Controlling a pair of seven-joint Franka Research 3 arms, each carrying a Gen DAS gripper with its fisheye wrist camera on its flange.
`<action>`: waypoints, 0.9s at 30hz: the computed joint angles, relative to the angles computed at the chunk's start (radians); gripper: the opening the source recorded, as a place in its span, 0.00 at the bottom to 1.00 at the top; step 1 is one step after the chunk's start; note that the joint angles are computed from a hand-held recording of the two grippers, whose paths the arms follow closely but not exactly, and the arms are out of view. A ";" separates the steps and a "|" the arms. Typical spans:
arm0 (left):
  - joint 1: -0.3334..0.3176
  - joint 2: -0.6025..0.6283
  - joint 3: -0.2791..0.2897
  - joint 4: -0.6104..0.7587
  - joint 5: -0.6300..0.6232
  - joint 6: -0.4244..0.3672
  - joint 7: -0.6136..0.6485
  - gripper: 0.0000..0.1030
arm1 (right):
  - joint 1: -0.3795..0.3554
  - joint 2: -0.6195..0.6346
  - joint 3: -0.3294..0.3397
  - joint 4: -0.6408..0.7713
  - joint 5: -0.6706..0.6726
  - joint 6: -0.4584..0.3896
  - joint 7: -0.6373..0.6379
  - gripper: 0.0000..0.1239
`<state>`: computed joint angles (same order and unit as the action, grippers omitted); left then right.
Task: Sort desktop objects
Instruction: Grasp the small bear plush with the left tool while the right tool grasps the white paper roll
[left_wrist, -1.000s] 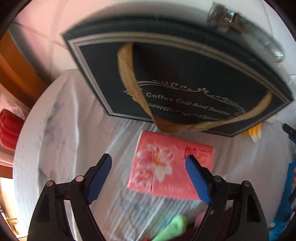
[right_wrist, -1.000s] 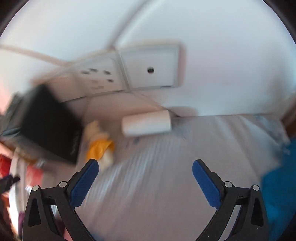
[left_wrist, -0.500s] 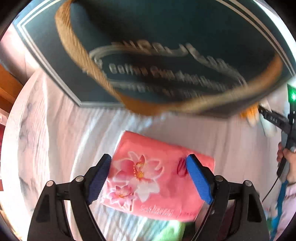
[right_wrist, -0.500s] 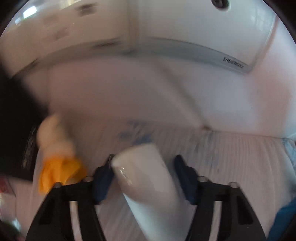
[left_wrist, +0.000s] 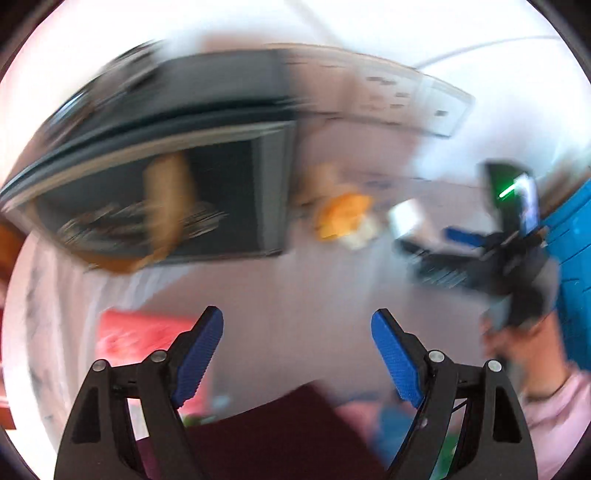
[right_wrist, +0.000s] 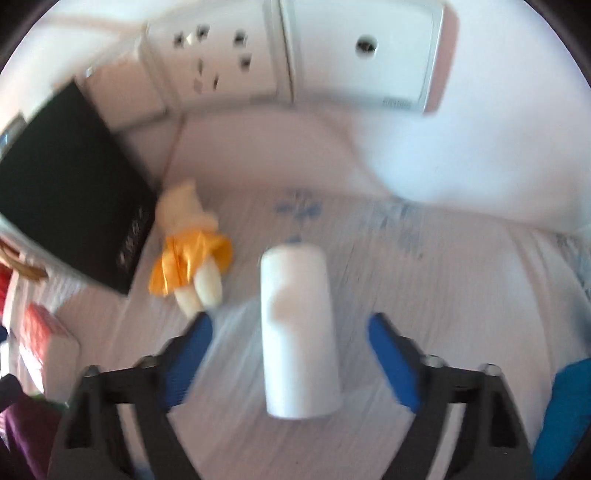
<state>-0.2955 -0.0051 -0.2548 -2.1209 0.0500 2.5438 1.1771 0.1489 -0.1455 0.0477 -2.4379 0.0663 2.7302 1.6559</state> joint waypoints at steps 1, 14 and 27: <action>-0.009 0.070 -0.009 0.079 0.035 -0.023 -0.024 0.81 | -0.018 0.001 0.016 -0.012 -0.075 0.011 0.047 0.57; -0.140 0.592 0.074 0.681 0.299 -0.278 -0.327 0.74 | -0.081 -0.106 -0.022 -0.144 0.012 0.084 0.077 0.35; -0.058 0.378 -0.002 0.504 0.210 -0.284 -0.126 0.22 | -0.074 -0.277 0.051 -0.159 -0.057 -0.057 0.186 0.35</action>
